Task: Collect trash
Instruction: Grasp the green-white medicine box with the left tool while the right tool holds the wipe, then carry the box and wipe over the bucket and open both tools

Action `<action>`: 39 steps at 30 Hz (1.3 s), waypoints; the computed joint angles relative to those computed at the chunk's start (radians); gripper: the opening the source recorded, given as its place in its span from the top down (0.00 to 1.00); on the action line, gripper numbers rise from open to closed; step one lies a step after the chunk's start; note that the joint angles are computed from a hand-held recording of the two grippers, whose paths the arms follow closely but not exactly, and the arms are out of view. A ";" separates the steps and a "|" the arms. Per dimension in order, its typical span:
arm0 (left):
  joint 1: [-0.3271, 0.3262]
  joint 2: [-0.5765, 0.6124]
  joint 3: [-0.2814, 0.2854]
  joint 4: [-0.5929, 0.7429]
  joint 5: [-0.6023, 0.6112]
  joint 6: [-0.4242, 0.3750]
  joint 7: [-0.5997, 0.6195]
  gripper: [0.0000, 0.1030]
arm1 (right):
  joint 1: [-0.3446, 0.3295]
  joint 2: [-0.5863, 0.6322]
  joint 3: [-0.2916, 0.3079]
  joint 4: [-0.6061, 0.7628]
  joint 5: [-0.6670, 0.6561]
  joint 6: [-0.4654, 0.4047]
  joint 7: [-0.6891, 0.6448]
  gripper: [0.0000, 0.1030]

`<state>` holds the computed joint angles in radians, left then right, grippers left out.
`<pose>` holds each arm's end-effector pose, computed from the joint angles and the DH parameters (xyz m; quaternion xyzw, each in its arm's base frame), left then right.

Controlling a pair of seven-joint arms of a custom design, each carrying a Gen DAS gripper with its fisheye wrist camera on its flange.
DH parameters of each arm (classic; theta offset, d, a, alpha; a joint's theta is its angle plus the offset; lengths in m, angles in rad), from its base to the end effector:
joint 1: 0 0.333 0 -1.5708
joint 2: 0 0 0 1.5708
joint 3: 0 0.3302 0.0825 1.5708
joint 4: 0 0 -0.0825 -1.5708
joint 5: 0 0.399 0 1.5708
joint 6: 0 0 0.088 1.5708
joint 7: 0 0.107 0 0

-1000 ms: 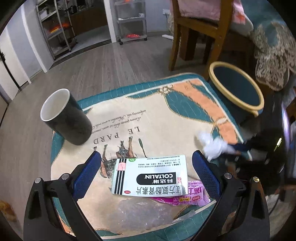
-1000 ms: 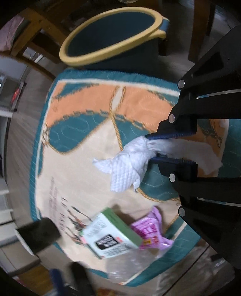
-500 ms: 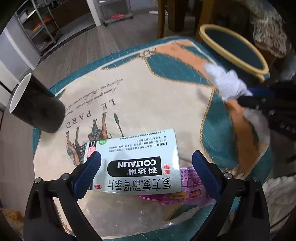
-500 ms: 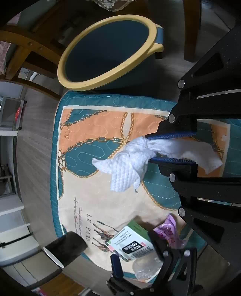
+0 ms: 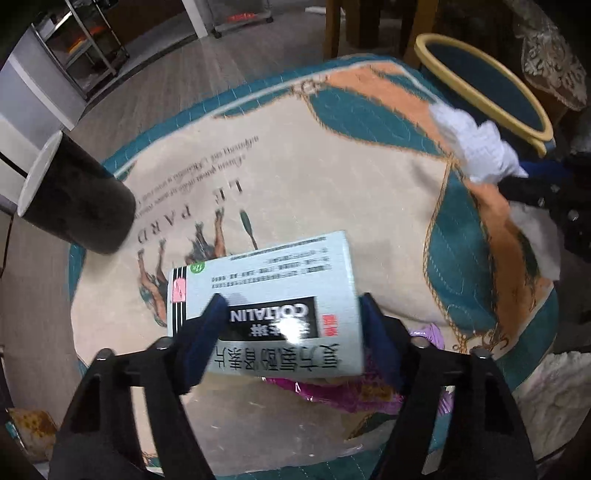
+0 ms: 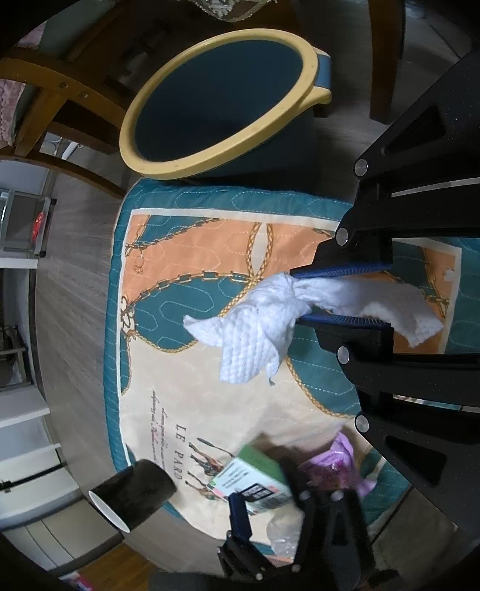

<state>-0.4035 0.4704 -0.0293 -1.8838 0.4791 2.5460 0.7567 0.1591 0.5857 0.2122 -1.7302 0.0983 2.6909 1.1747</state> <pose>0.6062 -0.2851 0.2777 -0.7008 0.6921 -0.0695 0.1583 0.6809 0.2400 0.2926 -0.8719 0.4435 -0.0779 0.1924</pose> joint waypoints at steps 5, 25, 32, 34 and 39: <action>0.011 -0.061 0.020 -0.056 0.027 0.118 -0.037 0.60 | -0.010 -0.007 0.011 -0.007 0.015 0.015 -0.005 0.81; 0.107 -0.185 0.038 -0.161 0.053 0.247 -0.276 0.78 | -0.049 -0.024 0.045 -0.004 0.075 0.031 -0.021 0.81; 0.078 -0.213 0.069 -0.140 0.170 0.294 -0.348 0.81 | -0.130 -0.059 0.105 0.028 0.259 0.040 -0.079 0.81; 0.078 -0.217 0.067 -0.130 0.203 0.313 -0.375 0.81 | -0.139 -0.067 0.106 0.033 0.292 0.044 -0.097 0.81; 0.055 -0.194 0.076 -0.062 0.288 0.338 -0.431 0.81 | -0.139 -0.061 0.075 0.076 0.330 0.044 -0.090 0.81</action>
